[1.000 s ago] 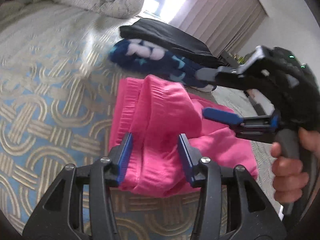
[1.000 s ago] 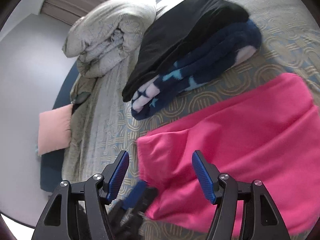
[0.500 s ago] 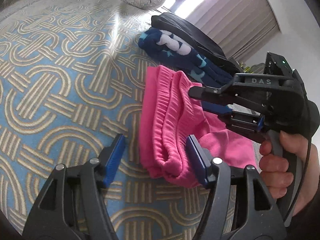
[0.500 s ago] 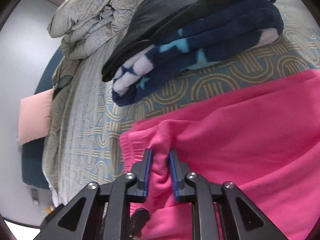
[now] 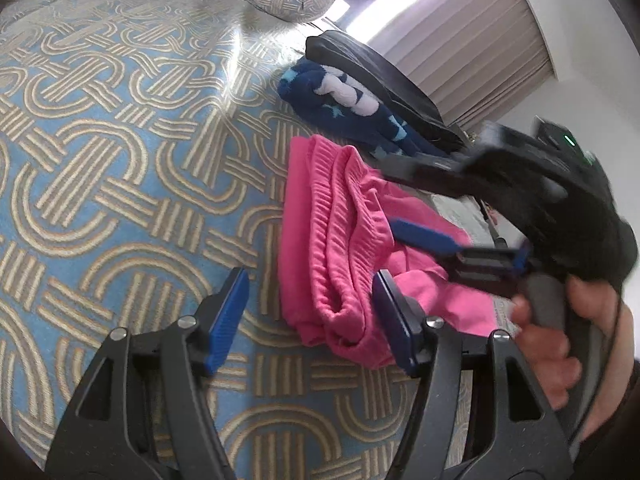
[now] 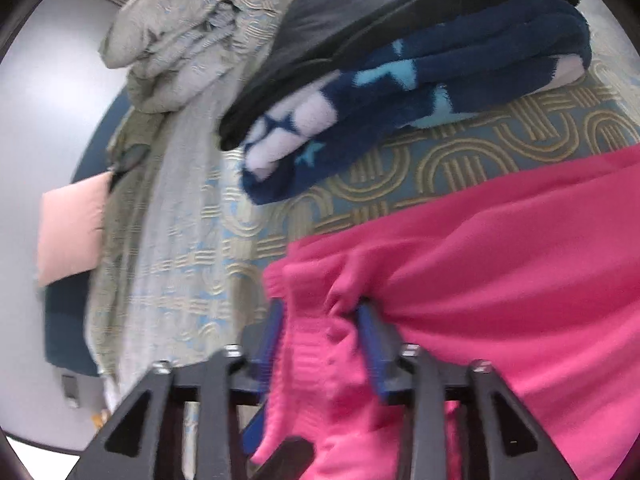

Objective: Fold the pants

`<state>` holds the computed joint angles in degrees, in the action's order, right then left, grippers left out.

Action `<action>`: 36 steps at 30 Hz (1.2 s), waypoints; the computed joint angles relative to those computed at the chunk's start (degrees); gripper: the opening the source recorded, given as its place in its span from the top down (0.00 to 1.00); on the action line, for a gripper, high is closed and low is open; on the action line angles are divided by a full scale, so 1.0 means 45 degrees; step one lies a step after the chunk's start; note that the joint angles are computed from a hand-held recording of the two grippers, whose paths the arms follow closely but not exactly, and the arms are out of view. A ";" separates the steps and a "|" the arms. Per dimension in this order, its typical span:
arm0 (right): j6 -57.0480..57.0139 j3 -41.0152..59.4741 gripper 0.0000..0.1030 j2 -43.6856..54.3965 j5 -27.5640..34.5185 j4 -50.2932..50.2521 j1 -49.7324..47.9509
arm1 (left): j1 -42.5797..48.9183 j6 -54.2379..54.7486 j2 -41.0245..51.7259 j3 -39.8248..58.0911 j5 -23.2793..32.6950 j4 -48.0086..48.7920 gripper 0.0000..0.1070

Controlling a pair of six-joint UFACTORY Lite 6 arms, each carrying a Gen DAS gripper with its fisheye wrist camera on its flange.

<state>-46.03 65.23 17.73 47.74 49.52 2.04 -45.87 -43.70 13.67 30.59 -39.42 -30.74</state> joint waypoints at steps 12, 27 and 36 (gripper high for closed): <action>-0.4349 -0.0543 0.24 -0.0825 0.4616 0.0387 -0.8759 | -0.0143 0.1280 0.0273 0.0752 0.0880 -0.0973 0.37; -0.4324 0.5848 0.24 0.5473 0.7402 -0.0029 -1.0915 | 0.1898 -0.4469 0.0159 0.1666 0.2865 0.6251 0.37; -0.4339 0.5659 0.23 0.5453 0.6372 -0.0192 -0.8880 | 0.3869 -0.8730 0.1672 0.3558 0.2941 1.1695 0.34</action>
